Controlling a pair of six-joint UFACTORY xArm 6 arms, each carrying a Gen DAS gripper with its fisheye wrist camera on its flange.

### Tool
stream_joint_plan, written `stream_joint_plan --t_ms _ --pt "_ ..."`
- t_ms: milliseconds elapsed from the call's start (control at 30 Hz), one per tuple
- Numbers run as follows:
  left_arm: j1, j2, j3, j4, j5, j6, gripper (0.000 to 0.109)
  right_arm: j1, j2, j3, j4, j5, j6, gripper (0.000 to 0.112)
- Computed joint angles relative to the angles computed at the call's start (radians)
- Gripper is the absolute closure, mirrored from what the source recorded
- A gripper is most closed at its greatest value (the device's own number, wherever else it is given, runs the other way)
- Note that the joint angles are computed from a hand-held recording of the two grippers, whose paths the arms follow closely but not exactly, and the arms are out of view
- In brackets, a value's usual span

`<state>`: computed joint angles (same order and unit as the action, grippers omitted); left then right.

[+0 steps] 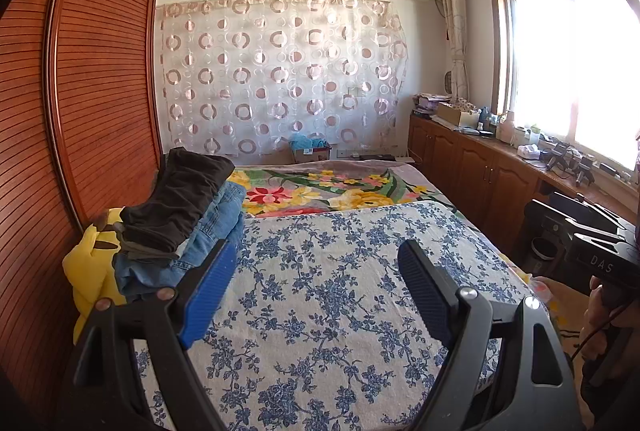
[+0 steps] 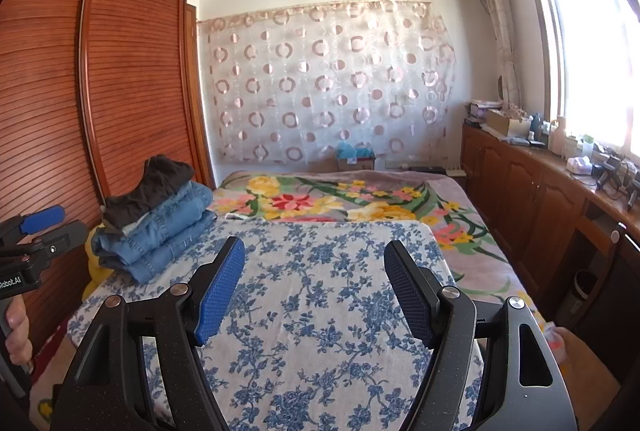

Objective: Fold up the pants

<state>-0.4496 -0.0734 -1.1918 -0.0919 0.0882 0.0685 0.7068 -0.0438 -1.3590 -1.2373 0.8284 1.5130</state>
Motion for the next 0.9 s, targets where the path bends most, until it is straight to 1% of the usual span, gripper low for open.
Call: stream_joint_plan --t_ms 333,367,900 --pt "-0.001 0.000 0.003 -0.008 -0.006 0.012 0.025 0.003 0.005 -0.002 -0.005 0.005 0.005 0.038" --pt "-0.003 0.000 0.002 -0.023 -0.005 0.026 0.025 0.003 0.005 -0.001 -0.005 0.003 0.007 0.038" --pt "-0.005 0.000 -0.002 -0.008 -0.006 0.013 0.025 0.007 0.012 -0.007 -0.010 0.006 0.009 0.038"
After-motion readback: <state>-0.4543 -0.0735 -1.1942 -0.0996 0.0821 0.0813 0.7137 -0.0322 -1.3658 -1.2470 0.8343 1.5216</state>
